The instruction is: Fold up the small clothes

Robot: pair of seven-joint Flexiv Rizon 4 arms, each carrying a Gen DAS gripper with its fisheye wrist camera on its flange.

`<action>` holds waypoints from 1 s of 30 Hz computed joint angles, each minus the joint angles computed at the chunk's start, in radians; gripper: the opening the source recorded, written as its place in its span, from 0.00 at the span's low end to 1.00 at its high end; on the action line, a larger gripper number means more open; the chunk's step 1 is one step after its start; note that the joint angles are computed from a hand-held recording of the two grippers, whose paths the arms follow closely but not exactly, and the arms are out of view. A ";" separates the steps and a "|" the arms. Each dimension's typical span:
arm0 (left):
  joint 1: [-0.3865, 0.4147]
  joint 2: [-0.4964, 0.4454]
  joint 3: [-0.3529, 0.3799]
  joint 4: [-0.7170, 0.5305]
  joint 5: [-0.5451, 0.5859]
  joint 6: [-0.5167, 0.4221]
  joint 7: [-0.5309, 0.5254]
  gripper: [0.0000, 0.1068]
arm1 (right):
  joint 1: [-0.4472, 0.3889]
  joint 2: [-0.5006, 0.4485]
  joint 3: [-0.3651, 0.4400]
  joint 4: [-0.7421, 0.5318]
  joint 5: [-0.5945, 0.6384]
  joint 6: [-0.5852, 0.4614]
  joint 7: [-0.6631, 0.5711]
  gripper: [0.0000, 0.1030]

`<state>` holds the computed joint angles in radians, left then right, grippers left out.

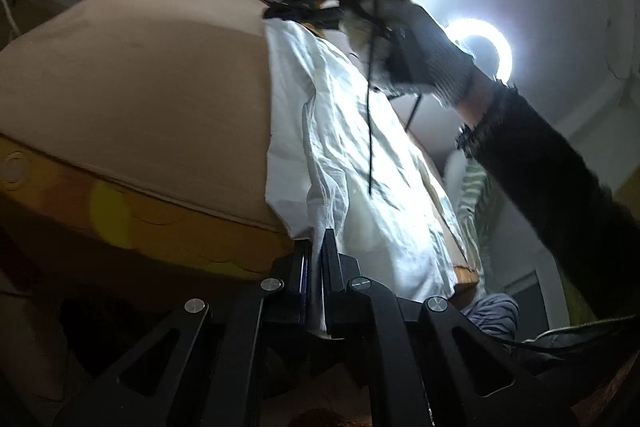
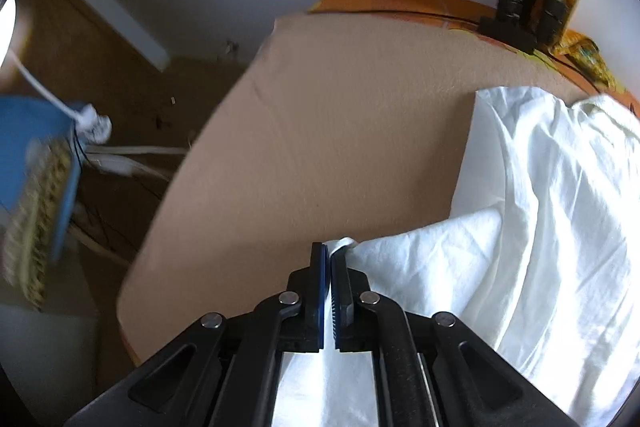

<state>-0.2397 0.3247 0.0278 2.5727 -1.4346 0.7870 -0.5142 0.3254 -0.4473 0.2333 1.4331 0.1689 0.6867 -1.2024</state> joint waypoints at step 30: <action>-0.226 0.024 -0.070 -0.049 0.249 0.055 0.061 0.04 | -0.158 0.340 -0.051 0.407 0.271 0.254 -0.108 0.00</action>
<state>-0.4660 0.3482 -0.0426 2.5237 -1.1856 0.8424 -0.4534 0.1672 -0.1078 0.1825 1.8403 0.4396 0.9410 -1.3106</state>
